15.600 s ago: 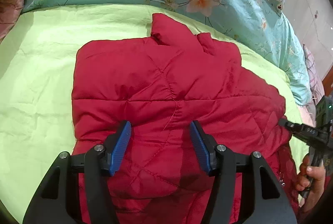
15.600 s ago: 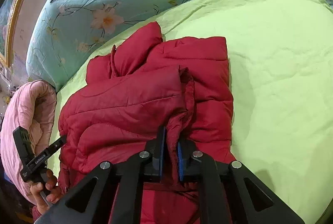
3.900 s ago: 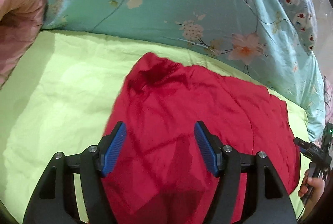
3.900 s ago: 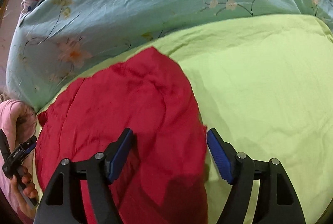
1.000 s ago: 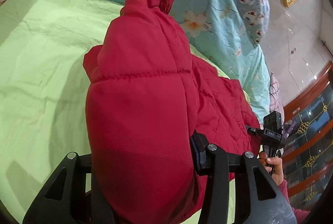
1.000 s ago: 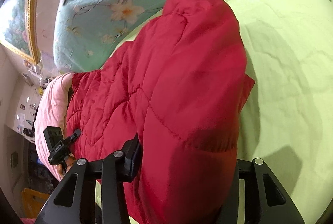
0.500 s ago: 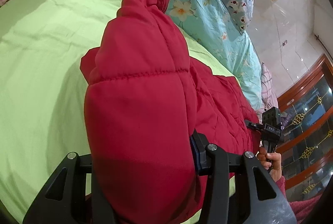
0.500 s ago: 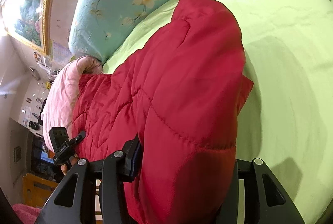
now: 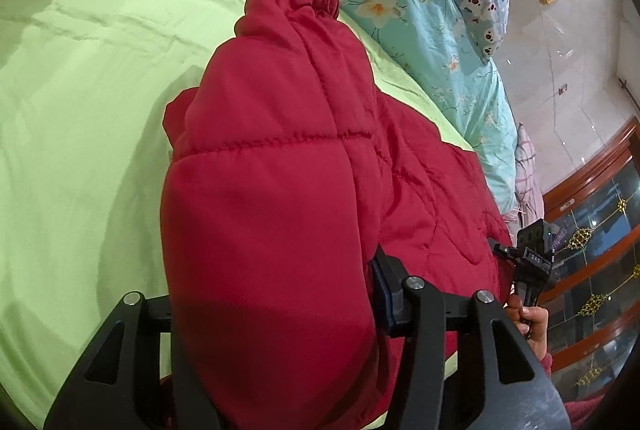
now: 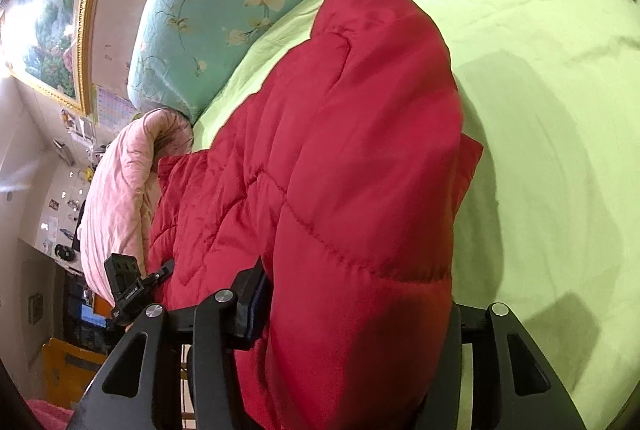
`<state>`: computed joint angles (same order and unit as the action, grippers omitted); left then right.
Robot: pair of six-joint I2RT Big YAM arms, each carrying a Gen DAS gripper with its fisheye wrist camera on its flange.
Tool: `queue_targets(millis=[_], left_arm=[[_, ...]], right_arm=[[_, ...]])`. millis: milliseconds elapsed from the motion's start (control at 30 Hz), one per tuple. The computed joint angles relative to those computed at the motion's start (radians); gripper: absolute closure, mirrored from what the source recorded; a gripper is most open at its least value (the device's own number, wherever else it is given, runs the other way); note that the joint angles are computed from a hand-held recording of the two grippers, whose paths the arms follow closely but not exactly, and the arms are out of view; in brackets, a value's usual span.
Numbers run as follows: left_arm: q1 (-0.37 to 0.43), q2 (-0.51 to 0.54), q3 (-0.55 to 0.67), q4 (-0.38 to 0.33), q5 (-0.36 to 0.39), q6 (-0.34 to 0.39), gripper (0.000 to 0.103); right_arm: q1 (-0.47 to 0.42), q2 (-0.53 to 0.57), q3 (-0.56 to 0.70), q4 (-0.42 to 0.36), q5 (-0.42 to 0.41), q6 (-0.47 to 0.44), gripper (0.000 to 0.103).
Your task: Fold large clothes
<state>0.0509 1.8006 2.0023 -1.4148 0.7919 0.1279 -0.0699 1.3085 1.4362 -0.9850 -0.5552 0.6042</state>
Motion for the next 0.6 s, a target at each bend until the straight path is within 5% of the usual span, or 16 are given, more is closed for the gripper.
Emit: queue_targets(millis=[367,600], left_arm=[[0.01,0.01,0.011,-0.029,-0.066,0.037,0.018],[0.014,-0.034,-0.021,0.013,-0.143,0.072,0.017]], right_arm=[[-0.007,-0.018,-0.057,0.046,0.002,0.053,0.029],[0.0,-0.014,-0.035,0.006,0.034,0.056,0.019]])
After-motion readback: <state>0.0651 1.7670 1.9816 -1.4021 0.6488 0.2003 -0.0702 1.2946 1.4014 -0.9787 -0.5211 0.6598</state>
